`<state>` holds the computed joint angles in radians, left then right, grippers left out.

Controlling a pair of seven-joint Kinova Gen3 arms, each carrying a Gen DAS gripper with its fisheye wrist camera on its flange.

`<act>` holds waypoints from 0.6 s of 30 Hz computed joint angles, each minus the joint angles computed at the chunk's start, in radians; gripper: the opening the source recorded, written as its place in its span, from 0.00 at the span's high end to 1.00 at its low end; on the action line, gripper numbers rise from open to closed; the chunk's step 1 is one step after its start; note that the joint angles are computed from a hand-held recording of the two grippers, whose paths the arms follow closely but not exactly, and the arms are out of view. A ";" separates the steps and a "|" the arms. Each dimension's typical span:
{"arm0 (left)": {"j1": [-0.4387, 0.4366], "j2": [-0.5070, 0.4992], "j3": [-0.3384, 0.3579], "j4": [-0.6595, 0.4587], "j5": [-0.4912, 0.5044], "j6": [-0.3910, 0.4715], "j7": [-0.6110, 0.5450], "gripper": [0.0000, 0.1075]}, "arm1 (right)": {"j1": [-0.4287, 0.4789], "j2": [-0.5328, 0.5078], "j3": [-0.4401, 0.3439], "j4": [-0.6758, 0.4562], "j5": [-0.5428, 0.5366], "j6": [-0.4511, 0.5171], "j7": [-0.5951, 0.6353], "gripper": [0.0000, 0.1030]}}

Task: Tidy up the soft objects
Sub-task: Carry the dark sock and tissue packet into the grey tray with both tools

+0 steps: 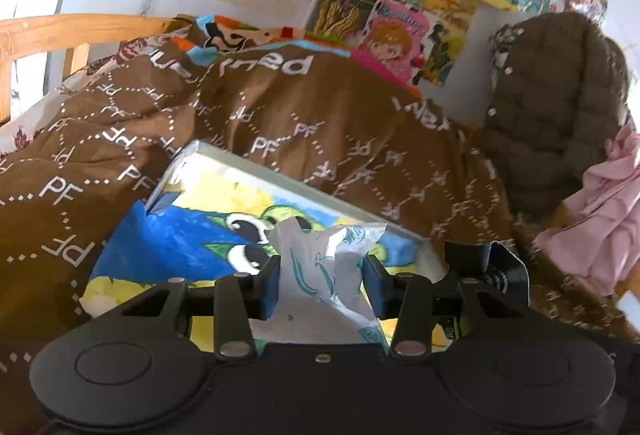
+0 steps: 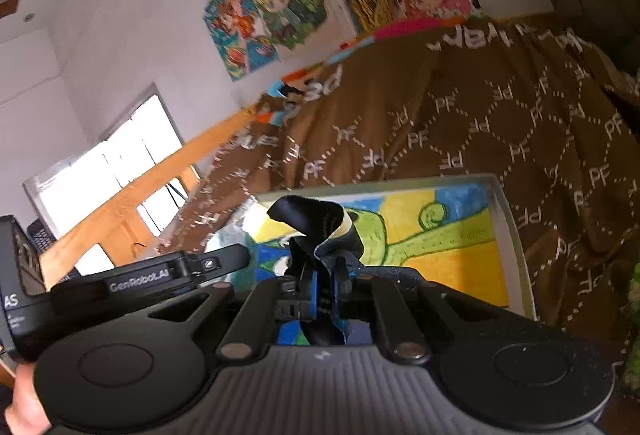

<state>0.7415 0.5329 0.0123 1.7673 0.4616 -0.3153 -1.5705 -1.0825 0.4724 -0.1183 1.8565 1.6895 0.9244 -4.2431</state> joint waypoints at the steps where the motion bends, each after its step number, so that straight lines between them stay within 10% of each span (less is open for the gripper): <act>1: 0.004 0.009 -0.012 -0.011 0.012 0.013 -0.005 0.58 | 0.017 0.009 -0.011 -0.015 -0.015 -0.006 0.017 0.92; 6: -0.075 0.038 0.059 -0.017 -0.054 0.013 0.069 0.58 | 0.081 0.046 -0.062 -0.069 -0.067 -0.033 0.090 0.92; 18: 0.098 0.070 -0.182 -0.089 0.014 0.167 0.038 0.57 | 0.068 0.080 -0.022 -0.133 -0.196 -0.081 0.211 0.89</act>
